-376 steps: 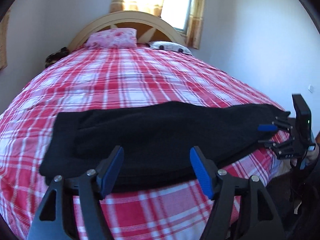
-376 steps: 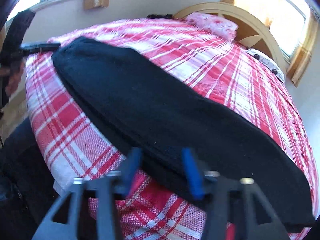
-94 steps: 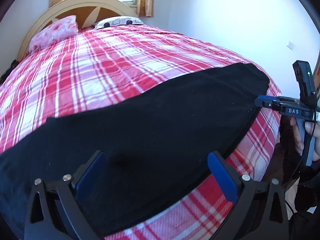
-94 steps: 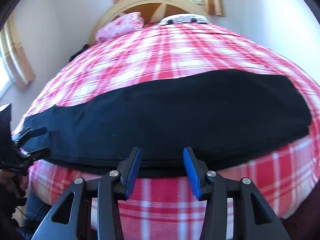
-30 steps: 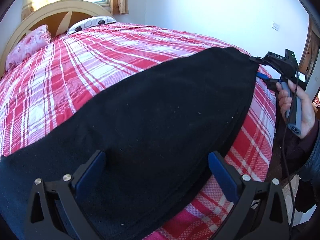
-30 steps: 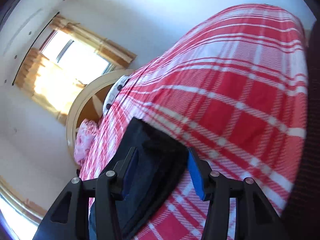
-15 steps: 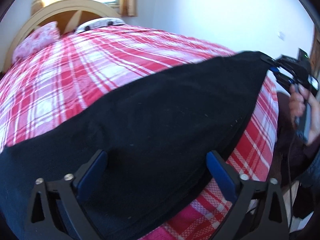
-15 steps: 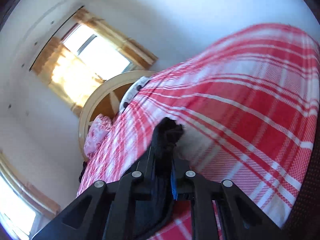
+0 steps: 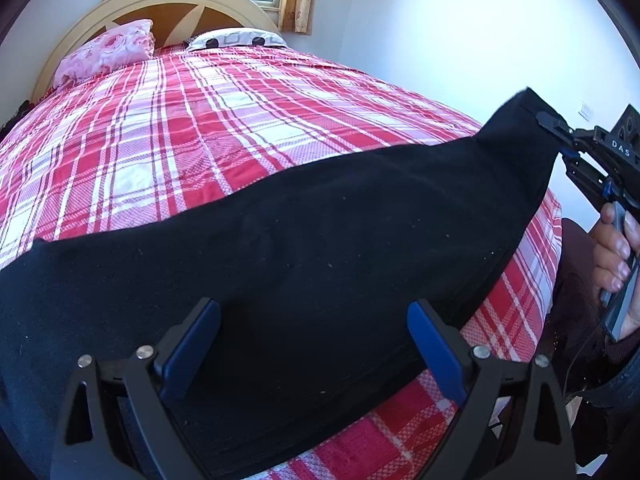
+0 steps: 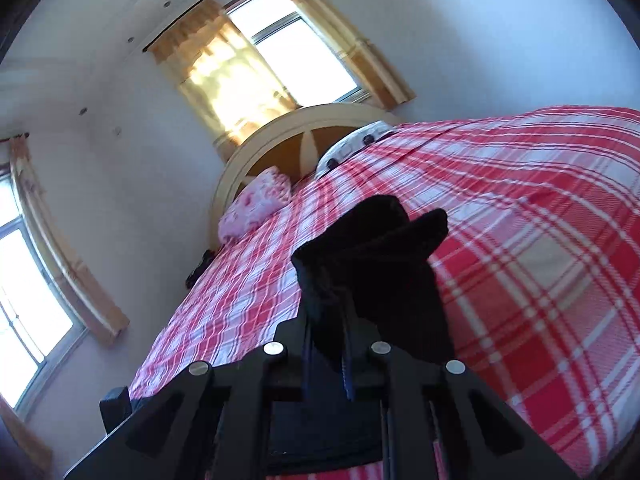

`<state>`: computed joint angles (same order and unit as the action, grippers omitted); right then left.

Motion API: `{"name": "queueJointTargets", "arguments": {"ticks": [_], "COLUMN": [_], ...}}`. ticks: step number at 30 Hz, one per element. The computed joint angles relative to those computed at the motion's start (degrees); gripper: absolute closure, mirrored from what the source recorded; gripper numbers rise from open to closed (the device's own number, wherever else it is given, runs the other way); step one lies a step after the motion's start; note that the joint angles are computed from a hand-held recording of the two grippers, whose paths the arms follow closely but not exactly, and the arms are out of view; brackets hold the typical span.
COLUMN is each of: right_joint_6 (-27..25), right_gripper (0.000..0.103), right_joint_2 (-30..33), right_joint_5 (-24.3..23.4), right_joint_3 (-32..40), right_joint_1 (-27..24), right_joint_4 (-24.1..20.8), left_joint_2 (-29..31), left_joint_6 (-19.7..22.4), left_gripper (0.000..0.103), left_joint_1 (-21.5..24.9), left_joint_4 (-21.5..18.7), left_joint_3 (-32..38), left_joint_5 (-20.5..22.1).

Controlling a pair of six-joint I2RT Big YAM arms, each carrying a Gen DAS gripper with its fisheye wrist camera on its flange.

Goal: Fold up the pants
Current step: 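Grasp the end of the black pants strip with the right gripper and lift it, then fold the held end over the strip with the right gripper and release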

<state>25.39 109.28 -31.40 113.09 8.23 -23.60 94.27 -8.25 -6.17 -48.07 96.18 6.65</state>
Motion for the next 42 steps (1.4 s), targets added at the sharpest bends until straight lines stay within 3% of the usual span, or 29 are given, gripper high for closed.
{"name": "queueJointTargets", "arguments": {"ticks": [6,17,35,42], "right_joint_6": [-4.0,-18.3,-24.3,-27.0], "right_gripper": [0.091,0.091,0.091,0.091], "right_joint_2": [1.1,4.9,10.5,13.5], "right_joint_5": [-2.2,-1.1,-0.1,1.3], "right_joint_3": [1.3,7.9,16.6,20.9], "right_joint_1": [2.6,8.1,15.0,17.3], "right_joint_4": [-3.3,-17.1,-26.4,-31.5], "left_joint_2": [-0.9,-2.7,-7.9,-8.4], "left_joint_6": [-0.7,-2.9,-6.4,-7.7], "left_gripper": [0.006,0.006,0.006,0.006], "left_joint_1": [1.0,3.0,6.9,8.1], "left_joint_4": [0.5,1.8,6.4,7.5], "left_joint_3": [-1.0,-3.4,-9.9,-11.2], "left_joint_5": [0.2,2.1,-0.9,0.6]}}
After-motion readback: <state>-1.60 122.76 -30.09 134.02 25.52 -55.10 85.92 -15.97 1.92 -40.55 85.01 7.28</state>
